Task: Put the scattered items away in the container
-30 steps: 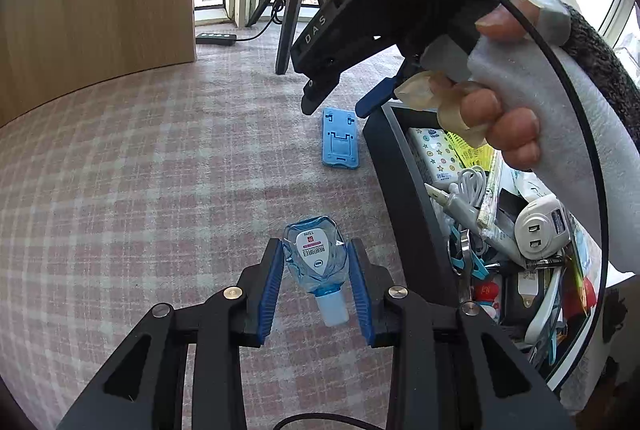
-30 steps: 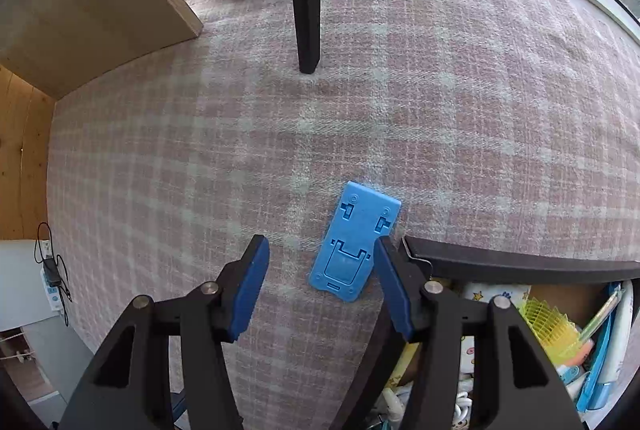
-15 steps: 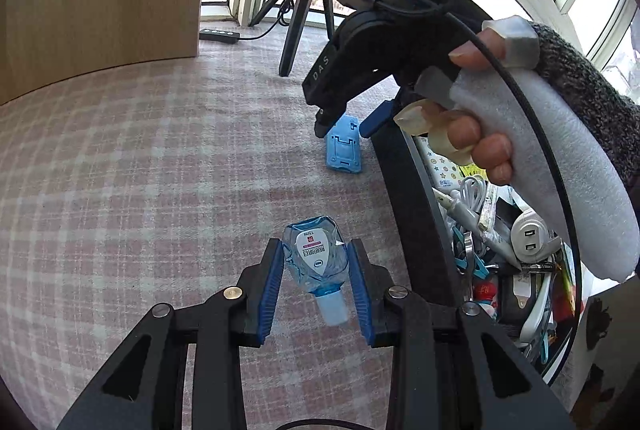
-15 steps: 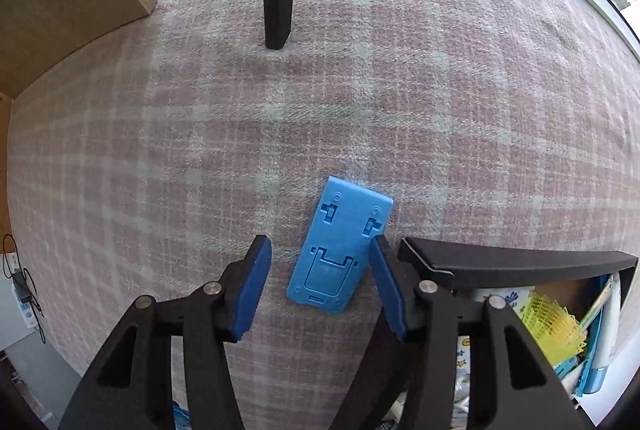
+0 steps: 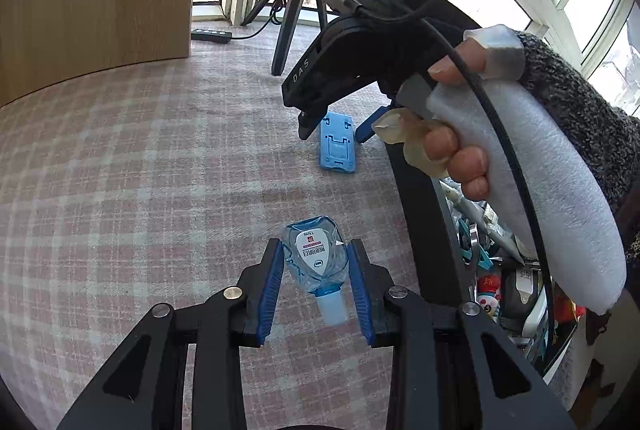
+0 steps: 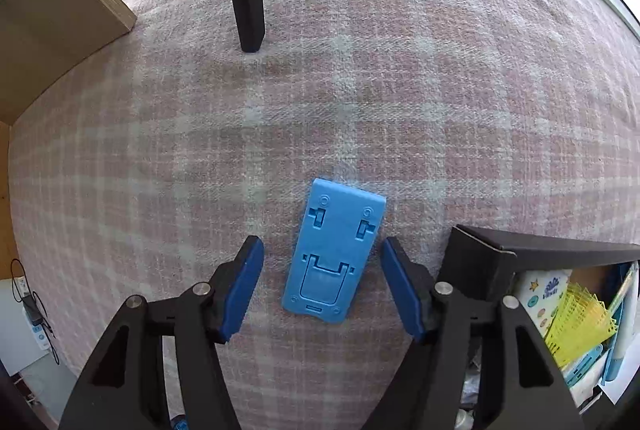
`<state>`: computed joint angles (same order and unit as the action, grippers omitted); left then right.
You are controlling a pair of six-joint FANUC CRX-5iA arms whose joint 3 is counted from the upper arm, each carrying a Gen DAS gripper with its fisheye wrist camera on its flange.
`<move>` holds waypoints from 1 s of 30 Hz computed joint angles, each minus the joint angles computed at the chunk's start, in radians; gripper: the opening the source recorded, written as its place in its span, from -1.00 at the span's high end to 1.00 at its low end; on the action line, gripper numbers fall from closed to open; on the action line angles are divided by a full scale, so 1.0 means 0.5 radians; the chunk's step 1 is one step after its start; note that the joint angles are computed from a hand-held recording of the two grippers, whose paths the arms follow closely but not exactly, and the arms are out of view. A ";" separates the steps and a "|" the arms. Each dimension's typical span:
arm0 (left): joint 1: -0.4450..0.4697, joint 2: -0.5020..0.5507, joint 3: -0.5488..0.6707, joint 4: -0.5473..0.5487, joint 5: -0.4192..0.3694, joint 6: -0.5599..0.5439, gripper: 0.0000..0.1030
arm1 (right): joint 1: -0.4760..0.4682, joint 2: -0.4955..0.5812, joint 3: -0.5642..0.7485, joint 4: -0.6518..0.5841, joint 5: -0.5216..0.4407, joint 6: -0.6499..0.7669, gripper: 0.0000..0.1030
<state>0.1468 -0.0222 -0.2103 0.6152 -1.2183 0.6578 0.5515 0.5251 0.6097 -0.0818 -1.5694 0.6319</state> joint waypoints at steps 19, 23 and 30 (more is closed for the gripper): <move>-0.068 -0.155 -0.015 0.061 -0.173 -0.158 0.40 | 0.248 -0.781 -0.636 0.185 0.490 -0.244 0.31; -0.142 -0.208 -0.038 0.077 -0.267 -0.209 0.40 | 0.228 -0.993 -0.743 0.294 0.484 -0.307 0.31; -0.327 -0.310 -0.077 0.091 -0.350 -0.286 0.40 | 0.334 -1.444 -1.168 0.571 0.286 -0.645 0.31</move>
